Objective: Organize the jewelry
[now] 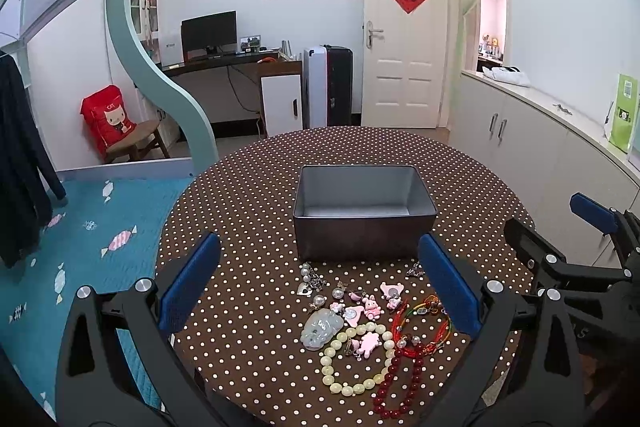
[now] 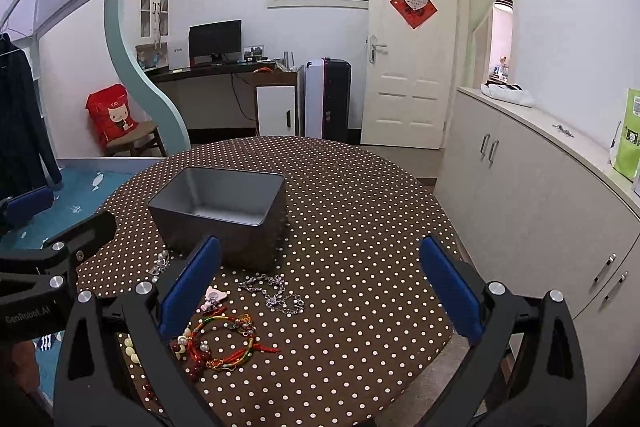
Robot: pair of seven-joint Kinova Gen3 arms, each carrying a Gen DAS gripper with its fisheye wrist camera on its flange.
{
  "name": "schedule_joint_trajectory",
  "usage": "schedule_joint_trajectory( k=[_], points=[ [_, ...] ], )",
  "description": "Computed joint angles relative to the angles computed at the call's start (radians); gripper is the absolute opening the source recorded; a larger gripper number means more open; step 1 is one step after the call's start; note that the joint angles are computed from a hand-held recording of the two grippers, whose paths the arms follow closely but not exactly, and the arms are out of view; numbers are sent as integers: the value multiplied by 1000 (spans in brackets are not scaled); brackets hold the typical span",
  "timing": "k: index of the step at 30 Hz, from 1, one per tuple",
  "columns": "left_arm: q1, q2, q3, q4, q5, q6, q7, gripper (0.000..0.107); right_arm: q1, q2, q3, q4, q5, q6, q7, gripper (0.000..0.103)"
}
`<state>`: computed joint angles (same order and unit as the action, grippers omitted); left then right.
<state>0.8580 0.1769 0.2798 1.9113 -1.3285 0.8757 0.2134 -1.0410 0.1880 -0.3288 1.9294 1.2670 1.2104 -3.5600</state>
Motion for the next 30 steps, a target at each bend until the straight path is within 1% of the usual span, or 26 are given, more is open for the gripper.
schedule_joint_trajectory(
  k=[15, 19, 21, 23, 27, 30],
  points=[
    [-1, 5, -3, -5, 16, -8, -22, 98, 0, 2, 3, -14, -19, 9, 21, 96],
    [-6, 6, -7, -7, 29, -19, -31, 98, 3, 1, 5, -14, -19, 2, 26, 96],
    [-16, 6, -11, -10, 42, -35, -56, 98, 4, 3, 7, -14, -20, 4, 20, 96],
    [-32, 4, -18, -6, 61, -65, -77, 98, 10, 6, 9, -16, -30, -7, 27, 96],
    [-75, 12, -35, -11, 152, -124, -170, 98, 27, 13, 19, -22, -54, -36, 47, 96],
    [-87, 26, -55, -19, 200, -141, -218, 98, 33, 29, 28, -34, -76, -47, 78, 96]
  ],
)
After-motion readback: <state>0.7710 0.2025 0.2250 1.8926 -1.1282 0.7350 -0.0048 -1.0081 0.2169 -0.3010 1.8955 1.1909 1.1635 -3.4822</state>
